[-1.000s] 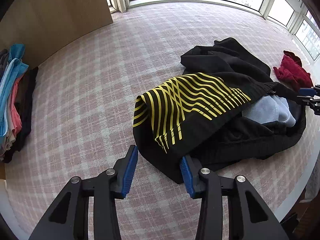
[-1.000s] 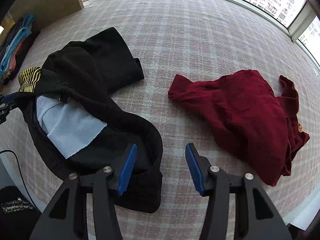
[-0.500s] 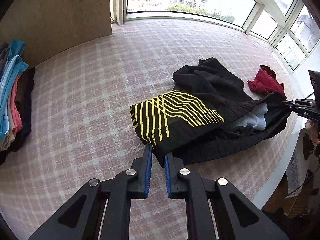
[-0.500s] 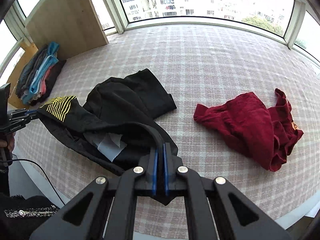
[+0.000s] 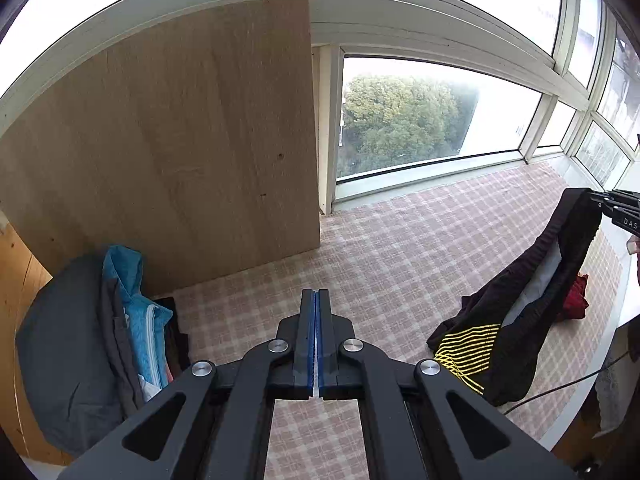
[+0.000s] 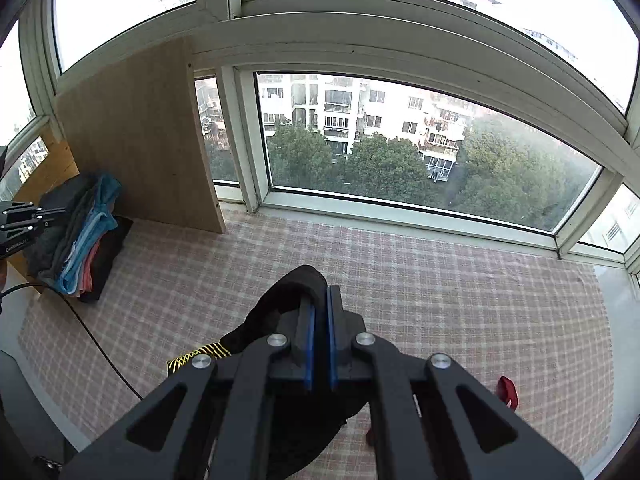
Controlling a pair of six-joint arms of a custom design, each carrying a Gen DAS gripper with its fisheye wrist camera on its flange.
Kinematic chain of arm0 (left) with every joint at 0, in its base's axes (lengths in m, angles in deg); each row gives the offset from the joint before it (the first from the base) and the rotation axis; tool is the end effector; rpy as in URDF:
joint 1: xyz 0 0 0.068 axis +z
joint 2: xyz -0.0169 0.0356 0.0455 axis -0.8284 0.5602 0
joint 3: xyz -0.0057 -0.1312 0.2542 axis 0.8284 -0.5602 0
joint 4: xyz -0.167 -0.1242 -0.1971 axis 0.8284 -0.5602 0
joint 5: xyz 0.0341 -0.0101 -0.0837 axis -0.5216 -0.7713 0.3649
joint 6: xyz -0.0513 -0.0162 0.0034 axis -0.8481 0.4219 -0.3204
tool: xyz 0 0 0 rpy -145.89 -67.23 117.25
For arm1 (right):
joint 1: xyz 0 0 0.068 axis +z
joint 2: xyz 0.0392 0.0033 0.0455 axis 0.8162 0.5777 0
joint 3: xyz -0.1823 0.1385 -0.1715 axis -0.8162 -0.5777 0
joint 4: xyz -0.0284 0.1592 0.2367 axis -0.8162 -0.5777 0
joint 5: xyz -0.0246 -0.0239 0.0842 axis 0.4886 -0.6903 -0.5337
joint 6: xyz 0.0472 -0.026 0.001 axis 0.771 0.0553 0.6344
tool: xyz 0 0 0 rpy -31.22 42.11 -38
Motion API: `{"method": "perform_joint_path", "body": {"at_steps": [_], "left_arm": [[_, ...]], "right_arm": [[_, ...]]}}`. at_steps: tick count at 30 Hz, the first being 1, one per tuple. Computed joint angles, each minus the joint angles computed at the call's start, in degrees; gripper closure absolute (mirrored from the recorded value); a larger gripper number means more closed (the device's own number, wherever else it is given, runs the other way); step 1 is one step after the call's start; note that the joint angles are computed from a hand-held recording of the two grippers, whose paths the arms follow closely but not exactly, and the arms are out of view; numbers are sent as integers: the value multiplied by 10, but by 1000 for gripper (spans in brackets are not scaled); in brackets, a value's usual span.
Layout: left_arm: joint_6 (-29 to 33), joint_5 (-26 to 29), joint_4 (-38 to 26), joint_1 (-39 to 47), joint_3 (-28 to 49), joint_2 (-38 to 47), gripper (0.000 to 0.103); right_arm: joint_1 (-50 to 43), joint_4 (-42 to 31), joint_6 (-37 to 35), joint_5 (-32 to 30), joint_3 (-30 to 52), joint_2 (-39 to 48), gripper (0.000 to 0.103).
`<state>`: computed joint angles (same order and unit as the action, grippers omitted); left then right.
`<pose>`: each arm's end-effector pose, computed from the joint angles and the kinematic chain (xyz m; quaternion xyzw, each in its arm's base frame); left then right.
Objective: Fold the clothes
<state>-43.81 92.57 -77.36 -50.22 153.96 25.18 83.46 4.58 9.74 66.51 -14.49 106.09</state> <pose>0.3567 0.0219 0.2690 0.3027 0.8987 -0.0851 0.3055 0.2263 0.1069 0.2861 0.0390 0.9399 -0.0622 0.3334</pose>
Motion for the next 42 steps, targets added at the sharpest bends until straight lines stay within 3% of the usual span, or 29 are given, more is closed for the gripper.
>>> {"method": "perform_joint_path", "body": {"at_steps": [3, 6, 9, 14, 18, 20, 22, 25, 34, 35, 38, 42], "left_arm": [[57, -5, 22, -20, -116, -52, 101], [80, -10, 57, -62, -238, -76, 87], [46, -15, 122, -129, -357, -75, 86], [-97, -85, 294, -253, -458, -26, 84], [-187, -128, 370, -308, -447, 48, 81], [-218, -140, 384, -323, -435, 69, 77], [-248, -155, 393, -335, -423, 83, 67], [-283, -180, 405, -345, -412, 89, 64], [-283, -137, 379, -297, -405, 50, 66], [-280, -135, 380, -295, -407, 45, 66], [-273, -117, 382, -284, -400, 50, 83], [-247, -32, 344, -240, -362, 75, 99]], "right_arm": [[22, -14, 36, 3, -49, -17, 98], [27, 0, 69, 3, -125, -25, 98], [-2, 26, 86, -31, -206, -69, 98], [-62, 71, 82, -88, -306, -134, 98], [-83, 111, 64, -103, -328, -129, 98], [-91, 121, 55, -109, -333, -131, 98], [-102, 133, 47, -118, -338, -129, 98], [-116, 148, 35, -130, -346, -124, 98], [-131, 164, 36, -147, -368, -120, 98], [-124, 158, 42, -142, -368, -123, 98], [-99, 142, 63, -123, -369, -128, 98], [-66, 111, 92, -103, -363, -148, 98]]}}
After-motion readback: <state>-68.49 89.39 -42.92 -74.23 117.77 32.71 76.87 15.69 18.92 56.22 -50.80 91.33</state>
